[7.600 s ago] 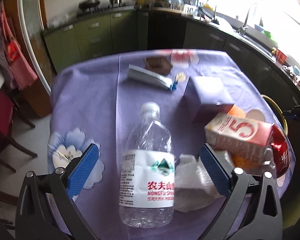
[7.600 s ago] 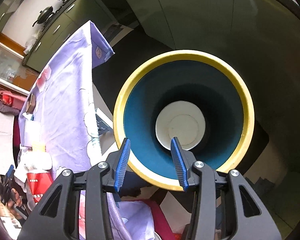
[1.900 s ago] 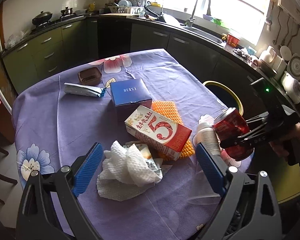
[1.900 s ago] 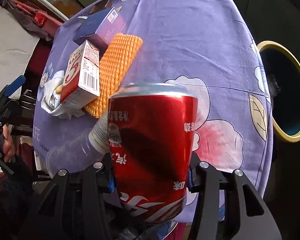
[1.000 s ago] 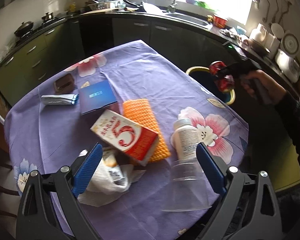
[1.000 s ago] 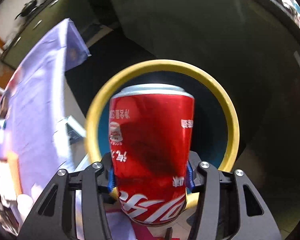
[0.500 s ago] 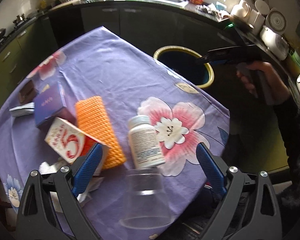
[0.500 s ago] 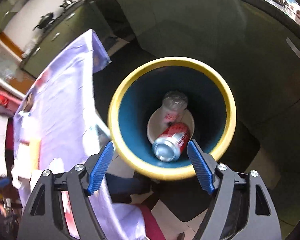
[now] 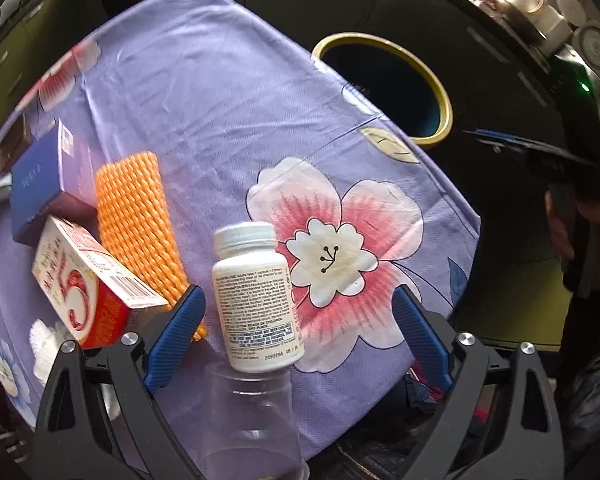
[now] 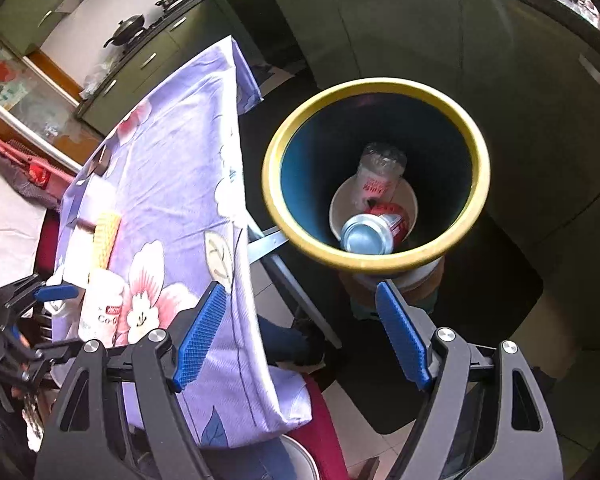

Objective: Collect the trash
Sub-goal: 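Grasp the white pill bottle with the left gripper and lift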

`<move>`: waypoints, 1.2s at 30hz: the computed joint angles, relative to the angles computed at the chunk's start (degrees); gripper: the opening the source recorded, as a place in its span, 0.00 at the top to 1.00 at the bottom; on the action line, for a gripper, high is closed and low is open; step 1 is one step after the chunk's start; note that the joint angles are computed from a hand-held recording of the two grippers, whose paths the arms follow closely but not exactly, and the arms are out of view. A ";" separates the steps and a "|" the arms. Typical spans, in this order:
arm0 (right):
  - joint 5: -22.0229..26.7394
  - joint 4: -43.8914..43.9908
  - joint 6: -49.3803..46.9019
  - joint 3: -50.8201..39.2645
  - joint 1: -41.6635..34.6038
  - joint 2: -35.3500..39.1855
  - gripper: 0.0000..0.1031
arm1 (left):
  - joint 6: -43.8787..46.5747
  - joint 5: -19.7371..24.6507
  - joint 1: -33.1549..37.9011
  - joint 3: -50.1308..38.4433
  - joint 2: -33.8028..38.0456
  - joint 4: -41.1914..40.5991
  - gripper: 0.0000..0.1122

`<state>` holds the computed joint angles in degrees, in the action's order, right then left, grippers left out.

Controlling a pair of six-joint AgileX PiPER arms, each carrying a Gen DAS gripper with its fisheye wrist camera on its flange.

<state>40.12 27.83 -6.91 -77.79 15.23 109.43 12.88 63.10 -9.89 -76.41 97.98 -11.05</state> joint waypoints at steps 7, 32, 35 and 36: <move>-1.53 3.12 -3.11 3.19 0.11 -1.43 0.26 | -2.99 1.37 -0.23 -2.33 3.39 0.61 0.24; -1.89 6.61 -7.05 4.74 0.50 -1.49 0.26 | -8.11 1.91 -4.11 -8.34 11.71 8.13 0.60; -2.05 6.98 -7.44 5.03 0.37 -1.63 0.26 | -8.20 1.90 -4.65 -8.92 11.93 8.23 0.60; -2.16 7.11 -7.52 5.17 0.36 -1.69 0.26 | -8.16 1.93 -4.79 -8.78 11.68 8.10 0.60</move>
<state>37.96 34.95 -14.44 -72.63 15.59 107.75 4.72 65.03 -14.68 -85.19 109.66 -2.95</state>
